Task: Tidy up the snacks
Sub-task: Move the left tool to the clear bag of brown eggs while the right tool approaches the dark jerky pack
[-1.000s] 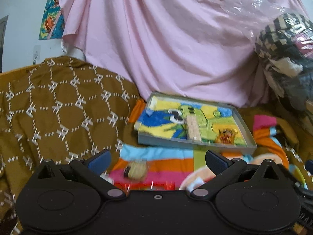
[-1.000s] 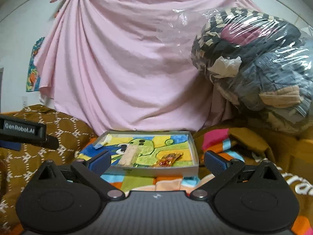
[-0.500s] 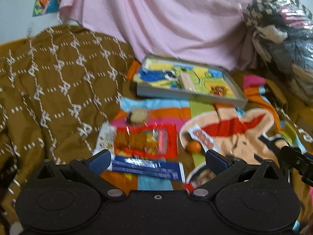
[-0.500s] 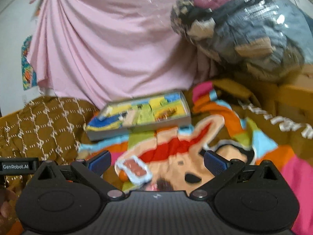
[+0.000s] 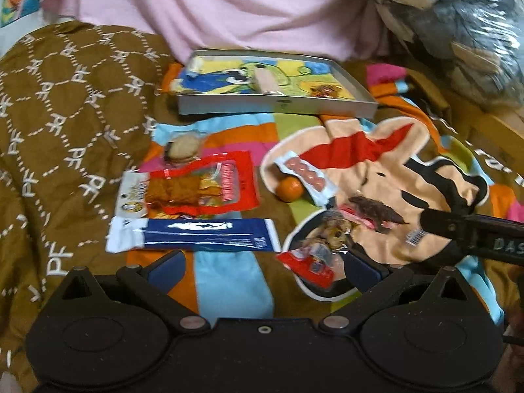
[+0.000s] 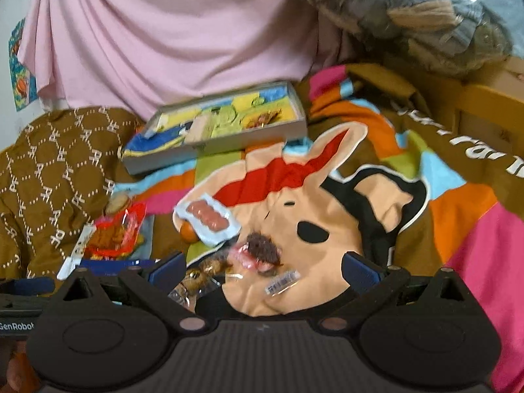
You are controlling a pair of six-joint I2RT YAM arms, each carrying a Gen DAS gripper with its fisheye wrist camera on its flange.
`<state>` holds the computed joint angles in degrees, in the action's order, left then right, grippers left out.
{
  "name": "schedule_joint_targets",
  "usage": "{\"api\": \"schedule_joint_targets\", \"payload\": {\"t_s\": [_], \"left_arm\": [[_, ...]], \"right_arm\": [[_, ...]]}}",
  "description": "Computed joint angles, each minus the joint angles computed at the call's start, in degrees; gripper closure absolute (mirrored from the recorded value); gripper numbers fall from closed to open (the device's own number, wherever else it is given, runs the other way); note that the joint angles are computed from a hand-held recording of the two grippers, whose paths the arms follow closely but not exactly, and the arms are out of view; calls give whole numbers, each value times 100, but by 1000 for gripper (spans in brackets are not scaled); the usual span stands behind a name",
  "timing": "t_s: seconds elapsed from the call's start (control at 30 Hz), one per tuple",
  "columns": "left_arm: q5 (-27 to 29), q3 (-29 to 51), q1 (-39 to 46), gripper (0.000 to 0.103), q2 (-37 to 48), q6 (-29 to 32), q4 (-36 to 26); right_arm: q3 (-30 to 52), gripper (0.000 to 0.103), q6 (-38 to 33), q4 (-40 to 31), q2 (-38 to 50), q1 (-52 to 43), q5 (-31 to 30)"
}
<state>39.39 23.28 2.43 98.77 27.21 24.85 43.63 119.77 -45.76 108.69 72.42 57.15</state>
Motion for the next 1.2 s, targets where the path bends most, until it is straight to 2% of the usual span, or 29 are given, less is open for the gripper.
{"api": "schedule_joint_targets", "payload": {"t_s": [0.13,0.2,0.33,0.5,0.6,0.7,0.9,1.03,1.2], "left_arm": [[-52,110,-194,1,65,264,-147],[-152,162,-298,1,123,388,-174],[-404,299,-577,1,258,440,-156],[-441,627,-972,1,540,377,-250],[-425,763,-1148,1,758,541,-161],[-433,1037,-1327,1,1027,830,-313],[-280,1707,-1504,3,1508,1747,-977],[-213,1992,-1569,6,1800,1819,-1116],[-160,2168,-1676,14,1961,2069,-1232]], "right_arm": [[-230,0,-538,567,-245,-173,-123],[-541,0,-1187,1217,-561,-388,-217],[-1133,0,-3178,2579,-1213,-1064,-296],[-1611,0,-6122,4123,-1468,-1781,-434],[-1632,0,-7107,4365,-1223,-1998,-301],[-1768,0,-7616,4531,-1143,-2109,-207],[-2112,0,-8356,5084,-1173,-2400,-502],[-1895,0,-8870,5010,-781,-2393,-711],[-1624,0,-9314,4885,-266,-2149,-504]]}}
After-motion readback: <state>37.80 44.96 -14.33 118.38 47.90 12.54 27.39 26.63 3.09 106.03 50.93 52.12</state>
